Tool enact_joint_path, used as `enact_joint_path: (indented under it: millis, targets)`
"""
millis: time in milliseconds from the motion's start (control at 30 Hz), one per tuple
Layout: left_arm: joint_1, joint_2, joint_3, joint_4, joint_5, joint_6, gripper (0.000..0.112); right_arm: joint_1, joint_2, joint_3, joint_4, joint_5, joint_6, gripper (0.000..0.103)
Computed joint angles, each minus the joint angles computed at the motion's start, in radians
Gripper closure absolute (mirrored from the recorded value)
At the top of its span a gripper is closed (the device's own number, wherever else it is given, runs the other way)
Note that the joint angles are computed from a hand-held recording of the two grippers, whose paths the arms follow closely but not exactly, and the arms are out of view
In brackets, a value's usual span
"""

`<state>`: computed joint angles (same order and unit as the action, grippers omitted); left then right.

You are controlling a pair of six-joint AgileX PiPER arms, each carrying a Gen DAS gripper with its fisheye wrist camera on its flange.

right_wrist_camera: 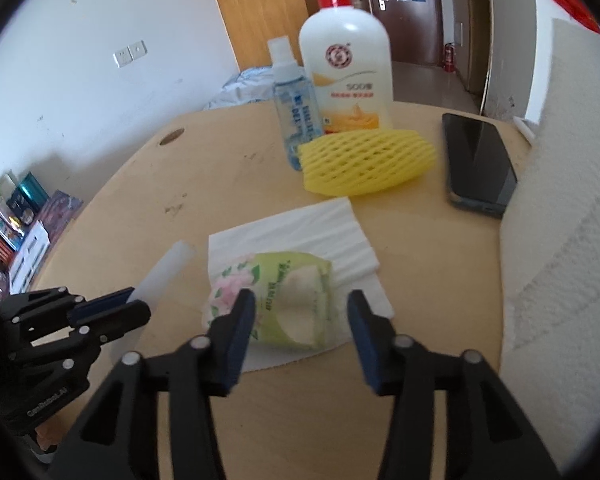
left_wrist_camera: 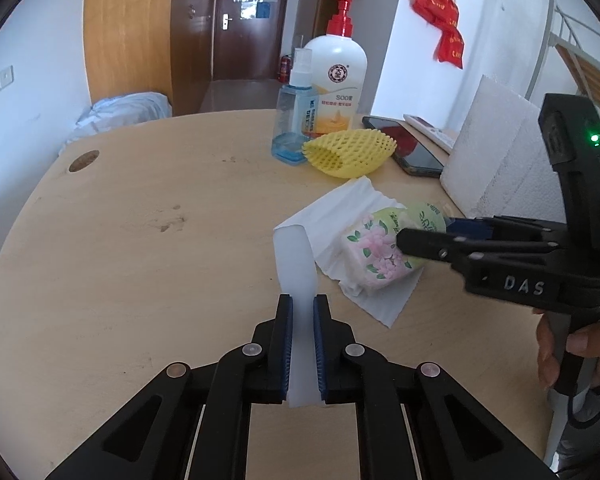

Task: Organize soft objects
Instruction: 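Close the right tool on the floral tissue packet, then carry the tissue packet and white strip with both tools over the foam box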

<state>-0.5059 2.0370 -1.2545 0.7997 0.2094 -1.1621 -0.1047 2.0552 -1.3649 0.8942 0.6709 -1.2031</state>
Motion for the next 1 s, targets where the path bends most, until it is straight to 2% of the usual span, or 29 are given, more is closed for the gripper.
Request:
enact_joint_path:
  millis: [133, 200, 333, 367, 400, 433, 500, 567, 633, 800, 1000]
  targets:
    - [0.001, 0.0, 0.005, 0.015, -0.008, -0.011, 0.102, 0.024, 0.0, -0.008, -0.051, -0.008, 0.046, 0.049]
    - [0.001, -0.006, 0.016, 0.06, -0.018, -0.054, 0.102, 0.044, -0.01, 0.007, -0.094, -0.058, 0.08, 0.049]
    - [0.002, -0.01, 0.025, 0.086, -0.025, -0.078, 0.102, 0.052, -0.004, -0.007, -0.123, -0.044, 0.113, 0.05]
    - [0.002, -0.011, 0.027, 0.083, -0.025, -0.072, 0.102, 0.059, -0.005, -0.005, -0.131, -0.055, 0.116, 0.056]
    - [0.002, -0.013, 0.03, 0.095, -0.027, -0.086, 0.102, 0.06, -0.006, -0.001, -0.128, -0.057, 0.108, 0.068]
    - [0.002, -0.015, 0.033, 0.108, -0.028, -0.1, 0.102, 0.057, -0.005, -0.002, -0.12, -0.047, 0.103, 0.098]
    - [0.002, -0.016, 0.035, 0.126, -0.026, -0.121, 0.102, 0.053, 0.006, -0.02, -0.134, -0.011, 0.123, 0.099]
    - [0.006, -0.02, 0.04, 0.135, -0.03, -0.132, 0.102, 0.058, -0.005, -0.001, -0.129, -0.025, 0.1, 0.099]
    - [0.007, -0.024, 0.045, 0.163, -0.03, -0.166, 0.102, 0.047, -0.006, 0.005, -0.089, -0.004, 0.082, 0.099]
    - [0.001, -0.043, 0.062, 0.212, -0.025, -0.218, 0.101, 0.031, -0.083, 0.084, 0.013, -0.019, -0.025, 0.099]
    - [-0.018, -0.103, 0.107, 0.387, -0.002, -0.397, 0.102, -0.006, -0.175, 0.151, 0.088, 0.001, -0.106, 0.099]
